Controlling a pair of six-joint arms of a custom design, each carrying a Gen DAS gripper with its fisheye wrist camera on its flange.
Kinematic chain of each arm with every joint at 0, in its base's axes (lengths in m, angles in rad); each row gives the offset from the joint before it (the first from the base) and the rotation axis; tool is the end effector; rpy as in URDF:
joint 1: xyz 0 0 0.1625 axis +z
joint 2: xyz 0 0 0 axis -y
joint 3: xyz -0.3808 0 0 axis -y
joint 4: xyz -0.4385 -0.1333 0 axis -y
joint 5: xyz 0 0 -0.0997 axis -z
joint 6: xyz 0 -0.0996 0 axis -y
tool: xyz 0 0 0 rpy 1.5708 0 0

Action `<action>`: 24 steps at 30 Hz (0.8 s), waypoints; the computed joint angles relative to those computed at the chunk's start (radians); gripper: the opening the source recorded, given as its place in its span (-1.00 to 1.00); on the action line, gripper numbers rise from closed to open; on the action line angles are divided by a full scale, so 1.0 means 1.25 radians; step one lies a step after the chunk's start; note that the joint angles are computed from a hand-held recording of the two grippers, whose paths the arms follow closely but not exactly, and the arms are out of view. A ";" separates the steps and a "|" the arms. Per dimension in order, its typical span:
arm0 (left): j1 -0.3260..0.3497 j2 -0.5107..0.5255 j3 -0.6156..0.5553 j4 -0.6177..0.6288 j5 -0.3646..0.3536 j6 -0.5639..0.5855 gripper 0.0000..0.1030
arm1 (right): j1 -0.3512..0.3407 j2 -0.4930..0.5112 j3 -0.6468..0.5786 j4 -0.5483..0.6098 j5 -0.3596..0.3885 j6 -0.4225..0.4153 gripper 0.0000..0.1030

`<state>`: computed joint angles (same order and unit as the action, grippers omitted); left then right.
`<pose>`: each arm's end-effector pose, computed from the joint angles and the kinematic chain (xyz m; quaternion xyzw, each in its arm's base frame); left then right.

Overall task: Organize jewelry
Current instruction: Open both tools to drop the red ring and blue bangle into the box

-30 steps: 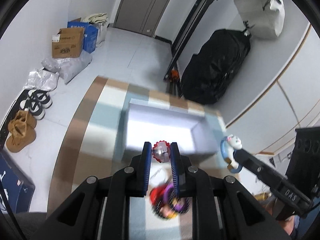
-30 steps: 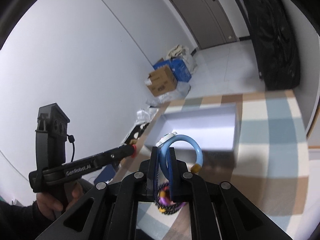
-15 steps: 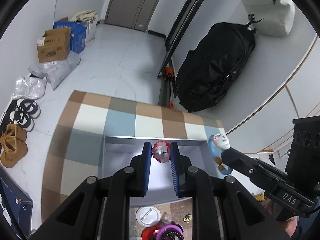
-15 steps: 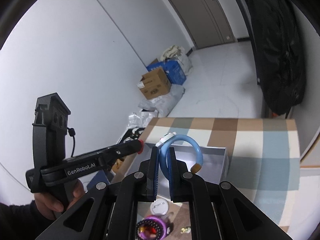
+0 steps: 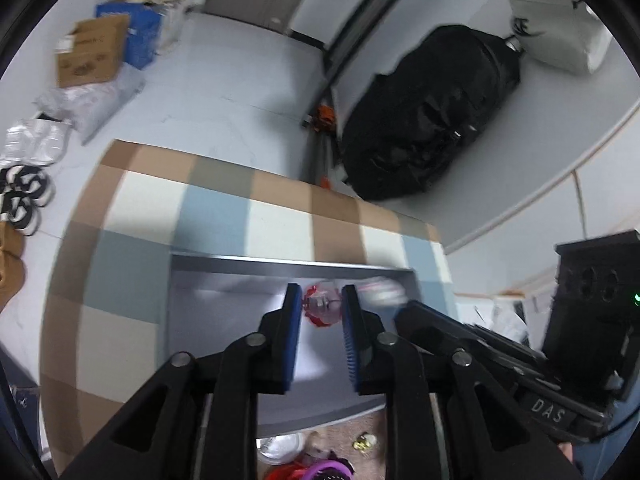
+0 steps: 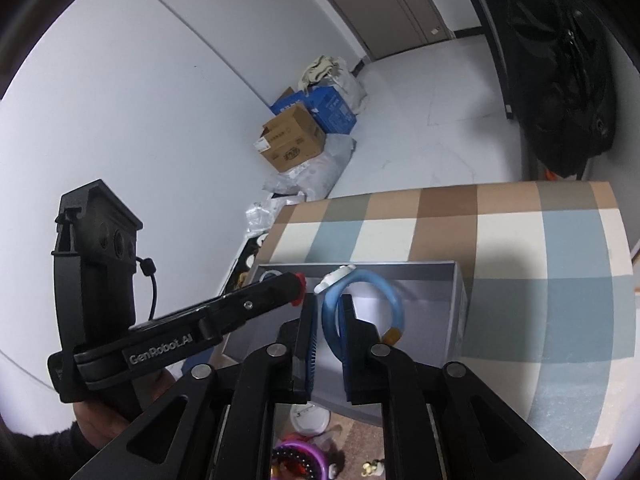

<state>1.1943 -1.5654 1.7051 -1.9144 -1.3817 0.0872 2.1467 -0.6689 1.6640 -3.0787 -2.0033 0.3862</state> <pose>-0.0622 -0.5708 0.4066 0.2182 0.9661 -0.1138 0.0783 0.4410 -0.5110 0.0009 0.0353 -0.9457 0.3156 0.0694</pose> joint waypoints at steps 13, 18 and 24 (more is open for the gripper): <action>-0.037 -0.089 0.082 -0.137 0.074 0.055 0.35 | 0.046 -0.061 0.081 -0.139 -0.102 0.011 0.68; -0.043 -0.132 0.120 -0.203 0.088 0.083 0.51 | 0.064 -0.072 0.099 -0.150 -0.139 0.024 0.84; -0.043 -0.165 0.148 -0.212 0.101 0.096 0.55 | 0.086 -0.072 0.106 -0.140 -0.182 0.029 0.99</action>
